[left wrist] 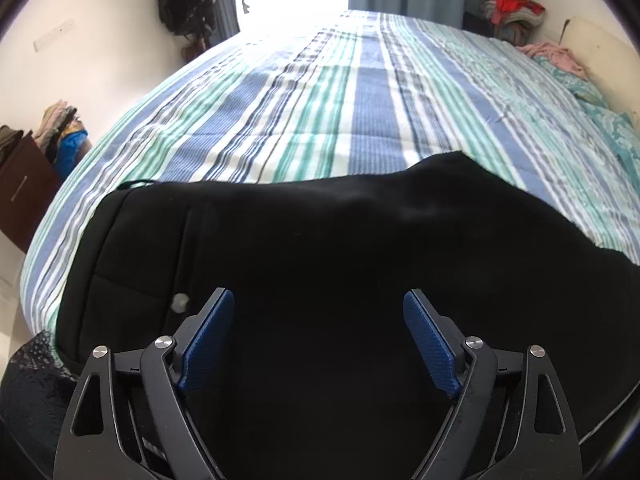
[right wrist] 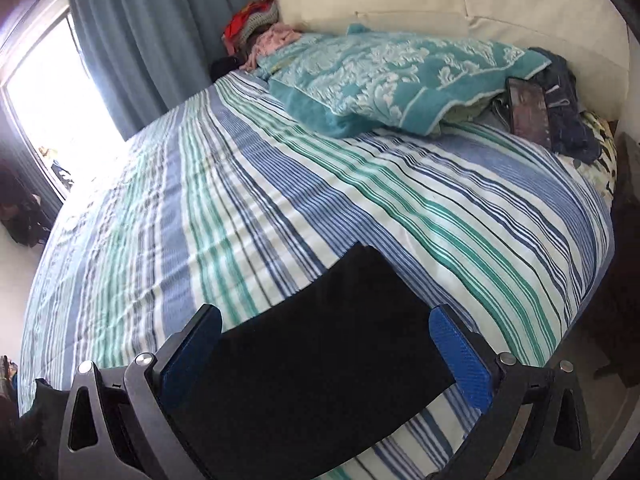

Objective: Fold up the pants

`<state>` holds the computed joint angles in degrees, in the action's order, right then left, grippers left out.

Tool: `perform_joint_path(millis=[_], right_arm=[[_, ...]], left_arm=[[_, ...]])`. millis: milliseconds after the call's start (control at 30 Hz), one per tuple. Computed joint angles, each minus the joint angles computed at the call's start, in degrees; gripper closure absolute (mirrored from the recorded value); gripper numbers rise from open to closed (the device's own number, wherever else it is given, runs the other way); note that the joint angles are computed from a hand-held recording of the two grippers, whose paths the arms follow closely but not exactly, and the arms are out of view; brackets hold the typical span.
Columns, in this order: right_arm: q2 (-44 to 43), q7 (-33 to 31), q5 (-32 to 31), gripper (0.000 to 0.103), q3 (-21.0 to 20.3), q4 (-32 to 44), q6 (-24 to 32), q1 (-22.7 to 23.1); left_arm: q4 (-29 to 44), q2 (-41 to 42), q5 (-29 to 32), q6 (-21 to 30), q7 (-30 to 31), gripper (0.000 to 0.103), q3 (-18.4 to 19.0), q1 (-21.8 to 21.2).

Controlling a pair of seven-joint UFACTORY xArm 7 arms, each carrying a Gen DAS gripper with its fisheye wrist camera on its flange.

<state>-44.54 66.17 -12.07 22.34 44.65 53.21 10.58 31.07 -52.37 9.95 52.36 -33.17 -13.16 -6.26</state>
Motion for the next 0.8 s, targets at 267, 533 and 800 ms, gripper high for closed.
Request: perform_joint_path(millis=[267,533,800], right_arm=[[3.7,11.2,-9.01,0.0,17.49,8.43,-5.88,-3.57],[11.92,16.05,-12.55,0.0,19.27,10.6,-7.43,-2.26],[16.07,19.95,-14.87,0.0,14.59,9.95,-8.31,3.75]], left_arm=[[9.53,20.41,-0.06,-13.16,-2.22,0.001,-1.0,0.35],[10.62,25.7,14.33,-11.62,-10.41,0.0,-4.13,1.73],[10.45,25.63,15.28,-11.13,-11.42,0.0,-2.8,-0.13]])
